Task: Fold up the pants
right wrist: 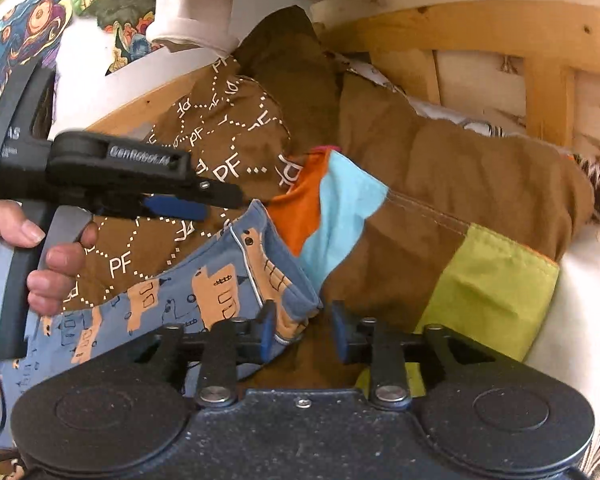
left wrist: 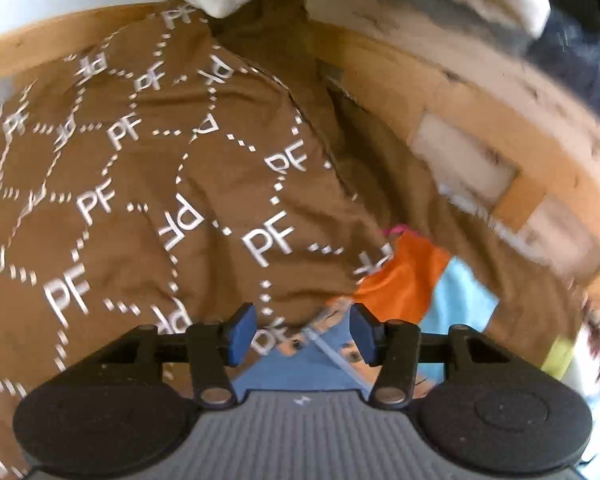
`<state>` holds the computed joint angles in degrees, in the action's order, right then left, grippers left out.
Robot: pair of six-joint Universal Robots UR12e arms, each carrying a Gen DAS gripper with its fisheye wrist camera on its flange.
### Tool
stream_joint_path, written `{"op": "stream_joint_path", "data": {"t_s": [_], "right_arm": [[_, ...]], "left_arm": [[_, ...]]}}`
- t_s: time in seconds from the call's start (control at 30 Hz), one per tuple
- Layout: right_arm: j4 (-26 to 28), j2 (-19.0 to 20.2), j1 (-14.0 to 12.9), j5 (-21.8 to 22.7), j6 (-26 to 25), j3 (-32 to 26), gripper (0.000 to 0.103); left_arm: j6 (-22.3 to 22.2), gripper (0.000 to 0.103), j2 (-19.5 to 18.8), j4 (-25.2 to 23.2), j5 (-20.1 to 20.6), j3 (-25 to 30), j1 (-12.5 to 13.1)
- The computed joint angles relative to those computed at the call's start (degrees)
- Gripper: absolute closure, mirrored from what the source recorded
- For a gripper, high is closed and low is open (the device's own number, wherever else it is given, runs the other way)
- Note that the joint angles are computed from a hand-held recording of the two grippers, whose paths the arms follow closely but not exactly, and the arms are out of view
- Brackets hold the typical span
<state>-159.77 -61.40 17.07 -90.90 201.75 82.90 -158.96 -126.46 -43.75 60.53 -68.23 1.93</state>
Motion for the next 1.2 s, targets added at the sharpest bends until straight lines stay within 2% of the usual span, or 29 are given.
{"op": "stream_joint_path", "data": {"t_s": [0.07, 0.17, 0.27, 0.33, 0.37, 0.4, 0.47, 0.57, 0.63, 0.7, 0.77, 0.9, 0.97, 1.07, 1.2], "right_arm": [[0.72, 0.09, -0.54, 2.35, 0.63, -0.19, 0.067], [-0.28, 0.3, -1.37, 7.18, 3.75, 0.09, 0.065], [-0.66, 1.01, -2.22, 11.19, 7.18, -0.23, 0.064], [-1.05, 1.37, -2.75, 13.29, 10.03, -0.26, 0.064], [-1.29, 1.38, -2.89, 13.77, 10.7, -0.18, 0.064], [-1.65, 1.33, -2.97, 14.08, 10.85, -0.02, 0.064], [-2.45, 1.4, -3.02, 14.19, 11.58, 0.15, 0.064], [-5.69, 1.84, -3.42, 15.48, 15.43, 0.65, 0.067], [-7.2, 2.15, -3.65, 15.75, 18.67, 0.8, 0.089], [-7.44, 2.18, -3.56, 15.1, 19.62, 0.83, 0.091], [-9.06, 1.76, -2.92, 12.44, 16.71, 1.35, 0.093], [-11.9, 1.11, 0.15, 2.4, -1.85, 0.95, 0.094], [-13.93, 0.92, 1.0, -0.39, -7.07, 0.96, 0.094], [-13.36, 1.0, 1.4, -3.09, -9.46, 0.53, 0.094], [-7.53, 1.11, 0.69, -3.88, -5.72, 0.57, 0.092]], "left_arm": [[6.47, 0.049, -1.47, -8.31, -0.04, 3.54, 0.07], [10.06, 0.049, -3.44, -16.76, 1.0, 7.57, 0.04], [11.59, 0.049, -4.34, -19.2, -0.62, 8.95, 0.53], [10.89, 0.051, -4.85, -20.74, -1.25, 9.97, 0.83], [10.4, 0.057, -5.04, -21.16, -1.37, 10.35, 0.93], [10.3, 0.065, -5.14, -21.05, -1.02, 10.42, 0.97], [10.46, 0.074, -5.01, -20.05, 0.4, 10.08, 0.92], [11.61, 0.09, -4.68, -18.94, 0.7, 9.29, 0.92], [12.47, 0.093, -3.59, -16.69, 0.65, 6.92, 1.02], [13.4, 0.096, -2.63, -13.89, 1.3, 5.02, 0.83], [14.29, 0.096, -1.63, -11.26, 2.09, 3.28, 0.57], [16.3, 0.097, 0.08, -5.52, 2.45, 0.11, -0.31], [16.87, 0.098, 0.82, -2.03, 2.45, -1.47, -0.68], [16.48, 0.098, 0.98, 2.66, 3.25, -2.87, -1.3], [12.39, 0.095, 0.43, 3.22, 3.65, -3.19, -1.58]]}}
